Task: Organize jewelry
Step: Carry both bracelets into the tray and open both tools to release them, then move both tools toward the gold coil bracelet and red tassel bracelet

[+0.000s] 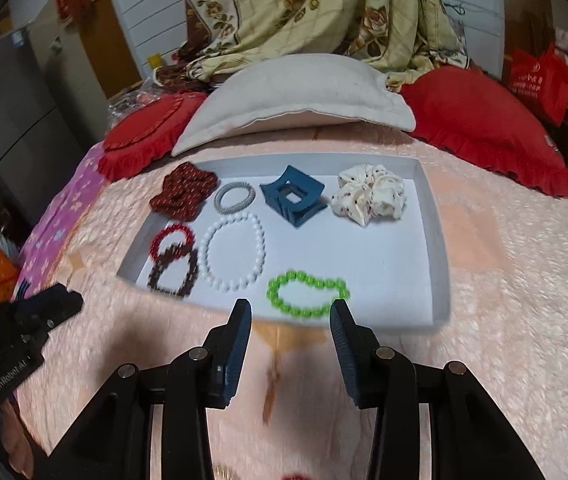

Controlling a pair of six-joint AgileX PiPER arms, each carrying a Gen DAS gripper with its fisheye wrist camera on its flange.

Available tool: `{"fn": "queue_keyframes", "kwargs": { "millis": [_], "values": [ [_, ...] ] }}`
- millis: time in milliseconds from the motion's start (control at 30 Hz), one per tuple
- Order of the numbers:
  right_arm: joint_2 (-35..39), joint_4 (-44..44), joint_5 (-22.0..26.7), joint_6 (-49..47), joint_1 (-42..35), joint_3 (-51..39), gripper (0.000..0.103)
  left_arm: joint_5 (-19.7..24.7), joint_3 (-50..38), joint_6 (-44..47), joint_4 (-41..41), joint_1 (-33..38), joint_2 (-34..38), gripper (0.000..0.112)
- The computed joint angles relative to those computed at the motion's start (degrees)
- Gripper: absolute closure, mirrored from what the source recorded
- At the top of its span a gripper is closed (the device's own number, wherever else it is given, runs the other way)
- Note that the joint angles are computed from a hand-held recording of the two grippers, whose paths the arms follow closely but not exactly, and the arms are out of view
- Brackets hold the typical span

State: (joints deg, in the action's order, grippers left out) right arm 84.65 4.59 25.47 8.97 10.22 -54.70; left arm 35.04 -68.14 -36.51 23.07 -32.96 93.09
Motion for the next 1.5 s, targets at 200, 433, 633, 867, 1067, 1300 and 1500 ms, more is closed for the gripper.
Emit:
{"fn": "queue_keyframes", "kwargs": {
  "millis": [200,433,633,867,1067,1300,1500],
  "values": [
    [-9.50,-7.06,-0.29,8.40,3.26,10.04,0.063,1.46,8.77,-11.76,8.52,-4.82,-8.17,0.081],
    [-19.24,-24.12,2.10,30.08,13.02,19.23,0.063,4.41,15.54,-20.57,10.87,-9.97,-14.69,0.081],
    [-24.35,-34.86,7.14,45.31,22.38,23.02,0.063,8.97,18.87,-27.52,13.82,-16.16,-18.30,0.081],
    [-29.00,-41.04,14.30,56.26,29.73,24.99,0.062,18.28,21.61,-40.33,23.19,-26.81,-22.01,0.076],
    [-31.66,-43.28,18.89,62.12,34.51,25.77,0.062,23.62,22.83,-46.19,27.20,-34.05,-23.23,0.068],
    [-33.51,-46.55,25.27,69.21,42.61,25.91,0.062,28.15,23.04,-48.84,27.98,-38.90,-23.48,0.068],
    [-34.69,-48.37,30.97,74.23,49.58,25.44,0.062,32.06,23.48,-50.60,28.10,-42.48,-24.86,0.068]
  ]
}}
